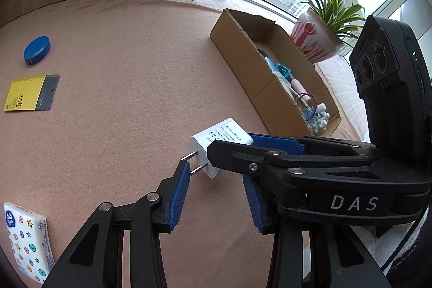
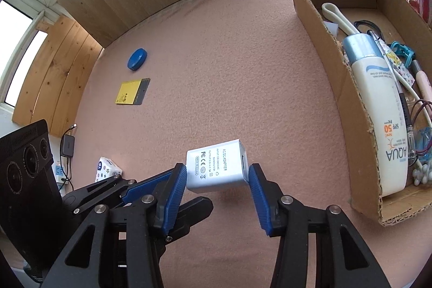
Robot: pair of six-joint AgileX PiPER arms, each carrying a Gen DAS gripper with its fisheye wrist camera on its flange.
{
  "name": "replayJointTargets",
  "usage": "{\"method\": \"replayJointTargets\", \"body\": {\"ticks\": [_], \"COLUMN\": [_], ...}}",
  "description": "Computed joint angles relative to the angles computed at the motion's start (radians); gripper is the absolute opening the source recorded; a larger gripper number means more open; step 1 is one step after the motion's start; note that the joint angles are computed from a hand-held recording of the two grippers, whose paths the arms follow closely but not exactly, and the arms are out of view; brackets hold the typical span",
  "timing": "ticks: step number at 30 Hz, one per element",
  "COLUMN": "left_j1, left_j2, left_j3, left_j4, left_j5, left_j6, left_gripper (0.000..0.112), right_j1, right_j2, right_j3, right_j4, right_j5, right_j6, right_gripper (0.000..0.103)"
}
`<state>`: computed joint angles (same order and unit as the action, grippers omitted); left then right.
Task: Organize objects
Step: 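Close the right gripper around the white power adapter, then carry the white adapter over the box with the right gripper and lower it, then open the right gripper to drop the adapter into the box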
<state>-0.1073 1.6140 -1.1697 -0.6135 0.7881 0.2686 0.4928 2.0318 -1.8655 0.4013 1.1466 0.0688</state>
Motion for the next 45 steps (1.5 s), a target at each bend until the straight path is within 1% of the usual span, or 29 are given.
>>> {"method": "replayJointTargets", "body": {"ticks": [3, 6, 8, 9, 10, 12, 15, 16, 18, 19, 22, 24, 26, 28, 29, 31, 33, 38, 45], "left_j1": [-0.027, -0.074, -0.1, -0.104, -0.11, -0.142, -0.222, -0.233, -0.226, -0.231, -0.247, -0.254, -0.275, -0.283, -0.284, -0.286, -0.281, -0.261, -0.219], "left_j2": [0.013, 0.042, 0.062, 0.074, 0.091, 0.135, 0.207, 0.229, 0.272, 0.293, 0.356, 0.405, 0.433, 0.45, 0.457, 0.461, 0.457, 0.412, 0.296], "left_j3": [-0.051, -0.124, -0.171, -0.193, -0.219, -0.288, -0.423, -0.462, -0.527, -0.562, -0.663, -0.736, -0.791, -0.824, -0.835, -0.842, -0.834, -0.77, -0.612], "left_j4": [0.009, 0.051, 0.085, 0.073, 0.059, 0.079, 0.223, 0.233, 0.167, 0.166, 0.171, 0.156, 0.202, 0.219, 0.227, 0.249, 0.251, 0.267, 0.326], "left_j5": [0.002, 0.0, 0.001, 0.005, 0.008, 0.015, 0.02, 0.022, 0.043, 0.056, 0.094, 0.125, 0.137, 0.15, 0.155, 0.161, 0.16, 0.143, 0.107], "left_j6": [-0.023, -0.073, -0.111, -0.107, -0.105, -0.122, -0.249, -0.251, -0.231, -0.242, -0.241, -0.246, -0.274, -0.284, -0.291, -0.302, -0.306, -0.304, -0.329], "left_gripper": [0.043, 0.043, 0.043, 0.043, 0.043, 0.043, 0.046, 0.046, 0.046, 0.046, 0.046, 0.046, 0.047, 0.047, 0.048, 0.048, 0.048, 0.048, 0.048], "right_j1": [-0.025, -0.054, -0.078, -0.094, -0.108, -0.137, -0.168, -0.179, -0.198, -0.209, -0.262, -0.283, -0.309, -0.328, -0.333, -0.34, -0.344, -0.353, -0.315], "right_j2": [-0.021, -0.043, -0.06, -0.067, -0.071, -0.074, -0.082, -0.085, -0.089, -0.086, -0.049, -0.043, -0.044, -0.053, -0.053, -0.055, -0.063, -0.067, -0.085], "right_j3": [-0.004, -0.008, -0.009, -0.013, -0.021, -0.031, -0.033, -0.037, -0.053, -0.068, -0.136, -0.144, -0.135, -0.118, -0.119, -0.12, -0.108, -0.096, -0.069], "right_j4": [0.005, 0.008, 0.01, 0.011, 0.006, 0.009, -0.028, -0.025, -0.037, -0.046, 0.006, 0.008, 0.018, 0.022, 0.016, -0.009, -0.027, -0.02, -0.045], "right_j5": [-0.002, -0.002, -0.006, -0.004, 0.001, 0.005, -0.008, -0.012, -0.021, -0.019, 0.03, 0.032, 0.021, 0.006, 0.007, 0.005, -0.007, -0.008, -0.024], "right_j6": [-0.006, -0.014, -0.02, -0.025, -0.025, -0.037, -0.042, -0.05, -0.037, -0.036, -0.065, -0.061, -0.052, -0.043, -0.047, -0.05, -0.054, -0.062, -0.057], "right_gripper": [0.044, 0.044, 0.038, 0.032, 0.028, 0.028, 0.028, 0.028, 0.028, 0.028, 0.028, 0.028, 0.028, 0.029, 0.031, 0.039, 0.04, 0.04, 0.04]}}
